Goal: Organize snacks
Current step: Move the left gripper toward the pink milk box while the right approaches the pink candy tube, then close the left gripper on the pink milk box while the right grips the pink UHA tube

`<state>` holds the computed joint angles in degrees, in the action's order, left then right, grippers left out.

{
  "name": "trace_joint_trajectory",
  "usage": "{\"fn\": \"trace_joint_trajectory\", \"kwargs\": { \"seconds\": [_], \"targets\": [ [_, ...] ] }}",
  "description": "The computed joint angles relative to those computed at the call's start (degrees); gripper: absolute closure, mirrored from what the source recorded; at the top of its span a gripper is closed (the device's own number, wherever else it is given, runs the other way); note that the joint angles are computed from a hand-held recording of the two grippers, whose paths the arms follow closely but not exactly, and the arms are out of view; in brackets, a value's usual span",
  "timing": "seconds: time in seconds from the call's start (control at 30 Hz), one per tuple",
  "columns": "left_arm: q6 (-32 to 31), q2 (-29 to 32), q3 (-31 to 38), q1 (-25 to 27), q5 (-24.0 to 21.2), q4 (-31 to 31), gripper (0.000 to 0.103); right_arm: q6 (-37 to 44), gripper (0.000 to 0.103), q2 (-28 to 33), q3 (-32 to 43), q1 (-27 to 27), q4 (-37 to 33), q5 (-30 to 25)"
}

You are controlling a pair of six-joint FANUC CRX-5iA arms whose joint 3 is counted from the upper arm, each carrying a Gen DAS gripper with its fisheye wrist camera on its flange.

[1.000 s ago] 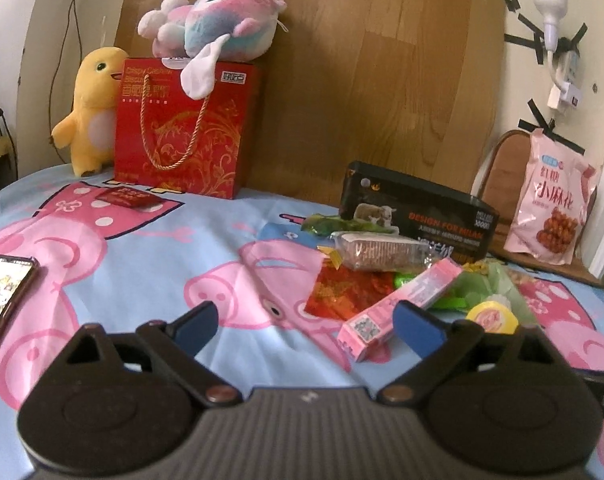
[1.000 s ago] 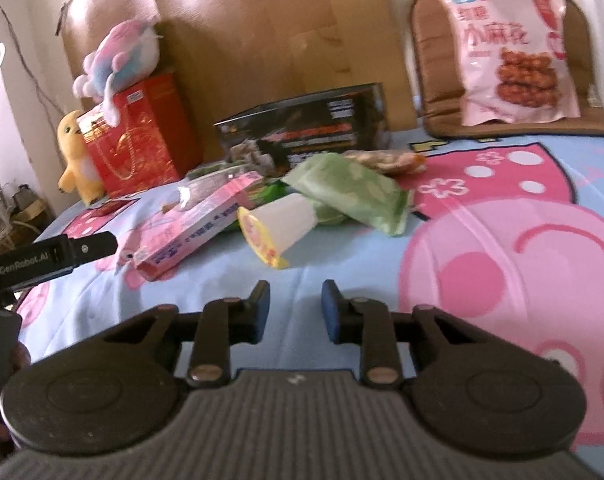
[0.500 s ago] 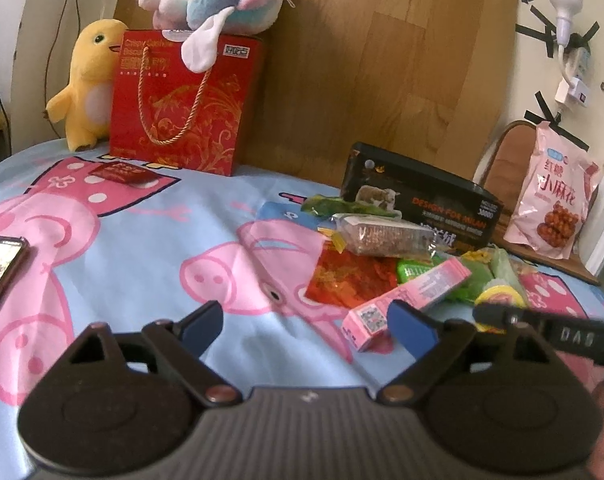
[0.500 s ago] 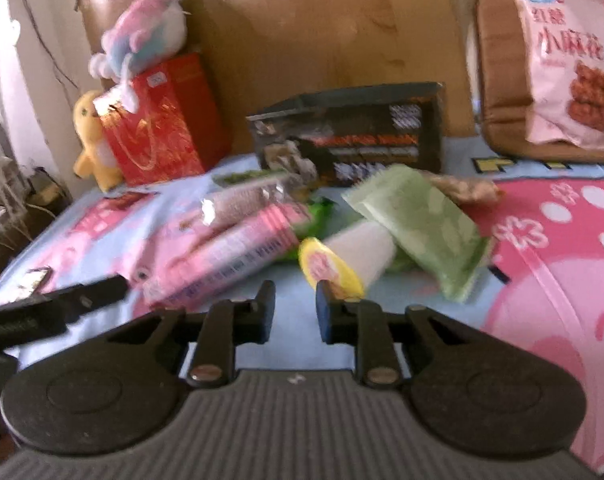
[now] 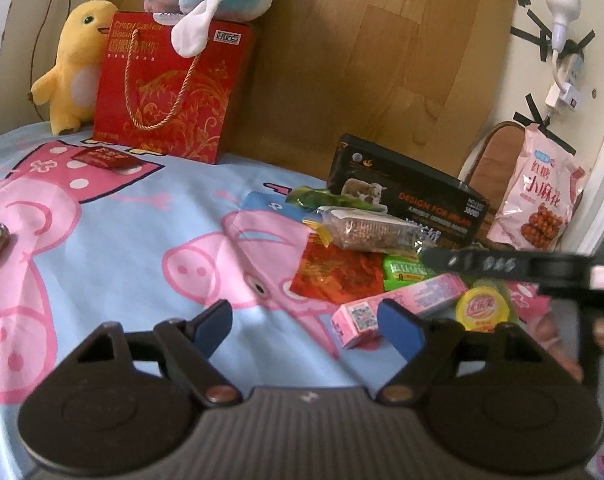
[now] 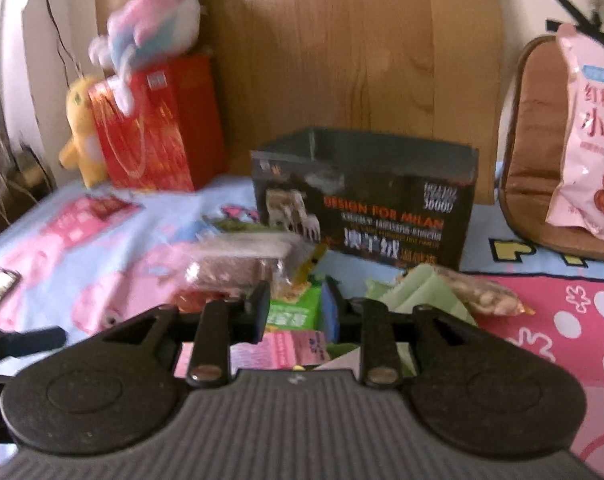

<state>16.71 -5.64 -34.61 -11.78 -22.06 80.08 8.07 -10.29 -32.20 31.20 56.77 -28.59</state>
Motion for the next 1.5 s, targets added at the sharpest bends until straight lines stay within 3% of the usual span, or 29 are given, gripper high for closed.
{"fn": "trace_joint_trajectory", "kwargs": {
  "seconds": [0.03,0.07,0.2,0.4,0.53,0.6,0.77,0.93,1.2,1.5],
  "targets": [
    [-0.21,0.04,-0.06,0.07,-0.26,0.59,0.021,2.61,0.072,0.40,0.89,0.09,-3.88,0.41],
    [-0.20,0.10,-0.06,0.13,-0.47,0.92,0.021,2.36,0.067,0.26,0.66,-0.01,-4.76,1.07],
    [1.44,0.51,0.40,0.76,-1.47,-0.08,0.021,3.34,0.067,-1.26,-0.47,1.08,-6.19,1.60],
    [0.92,0.27,0.03,0.29,-0.75,1.38,0.021,1.11,0.067,-5.82,-5.32,3.50,-1.38,3.03],
    [1.06,0.25,0.06,0.11,-0.27,1.12,0.021,7.54,0.067,-9.32,-6.65,5.84,-7.44,5.23],
    [0.64,0.10,-0.09,-0.15,0.18,1.41,0.021,6.94,0.067,-10.70,-7.83,6.77,-5.94,5.15],
    [-1.68,-0.33,-0.56,-0.99,1.25,2.56,0.021,-5.56,0.067,-13.26,-12.41,5.27,5.45,6.34],
    [-2.52,-0.49,-0.77,-1.16,1.42,2.96,0.021,-10.97,0.066,-14.33,-14.35,4.72,8.37,5.65],
    [-0.94,-0.48,-0.52,-0.45,0.64,1.09,0.021,-13.37,0.057,-14.98,-16.00,4.74,10.93,4.88],
    [2.45,0.58,0.69,1.24,-2.10,-1.56,0.021,-13.17,0.056,-15.18,-16.50,4.54,12.37,5.20]
  ]
}}
